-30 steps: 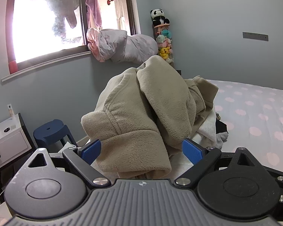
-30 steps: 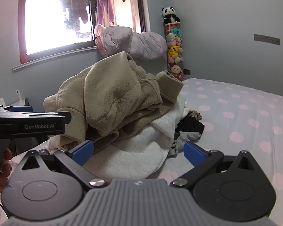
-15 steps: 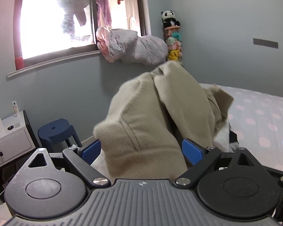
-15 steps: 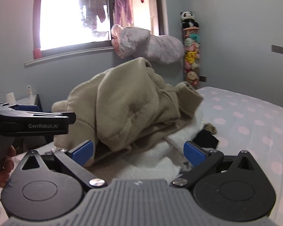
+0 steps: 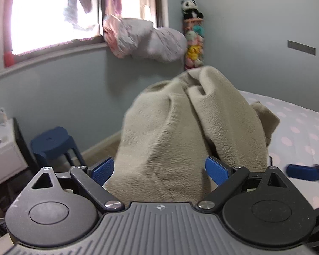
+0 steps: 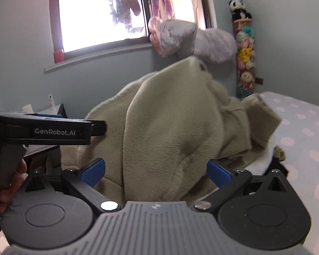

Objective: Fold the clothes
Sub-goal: 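Grasp the beige hoodie with the left gripper while the right gripper grasps it too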

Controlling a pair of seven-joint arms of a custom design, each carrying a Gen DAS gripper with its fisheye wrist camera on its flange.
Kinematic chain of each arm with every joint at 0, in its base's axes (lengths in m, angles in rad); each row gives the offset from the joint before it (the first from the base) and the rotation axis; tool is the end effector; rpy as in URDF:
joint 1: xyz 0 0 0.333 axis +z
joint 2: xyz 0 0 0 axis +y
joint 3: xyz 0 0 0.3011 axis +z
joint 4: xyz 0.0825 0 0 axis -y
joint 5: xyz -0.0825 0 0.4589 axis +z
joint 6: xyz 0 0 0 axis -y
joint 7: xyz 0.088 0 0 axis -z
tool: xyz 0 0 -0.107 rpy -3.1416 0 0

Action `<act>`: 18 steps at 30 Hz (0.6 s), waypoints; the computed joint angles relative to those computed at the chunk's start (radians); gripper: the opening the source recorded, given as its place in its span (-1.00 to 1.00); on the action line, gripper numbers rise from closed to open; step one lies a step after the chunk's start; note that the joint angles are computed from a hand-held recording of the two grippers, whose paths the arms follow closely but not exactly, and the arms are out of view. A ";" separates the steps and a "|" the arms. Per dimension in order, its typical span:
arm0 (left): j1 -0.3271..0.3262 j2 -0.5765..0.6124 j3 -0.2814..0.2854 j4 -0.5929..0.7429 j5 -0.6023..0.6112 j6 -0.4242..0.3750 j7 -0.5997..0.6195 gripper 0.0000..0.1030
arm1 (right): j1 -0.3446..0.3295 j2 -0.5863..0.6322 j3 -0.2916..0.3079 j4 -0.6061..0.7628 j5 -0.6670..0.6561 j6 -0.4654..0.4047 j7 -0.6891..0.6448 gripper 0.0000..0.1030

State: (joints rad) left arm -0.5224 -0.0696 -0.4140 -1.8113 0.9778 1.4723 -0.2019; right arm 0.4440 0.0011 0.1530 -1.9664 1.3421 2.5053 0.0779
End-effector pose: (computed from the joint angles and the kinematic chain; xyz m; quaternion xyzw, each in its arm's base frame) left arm 0.4241 -0.4252 0.5650 -0.8041 0.3268 -0.1570 0.4711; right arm 0.5549 0.3687 0.4808 -0.8282 0.1774 -0.0344 0.5304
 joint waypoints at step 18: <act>0.127 -0.196 -0.037 -0.120 -0.062 0.225 0.089 -0.49 | -0.066 0.101 0.016 0.209 0.214 0.186 -0.178 -0.71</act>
State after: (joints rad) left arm -0.3955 -0.2659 -0.4510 -1.9316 0.9156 1.6978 -0.1126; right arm 0.3779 0.1026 0.1687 -1.7576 1.5564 2.6908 -0.0999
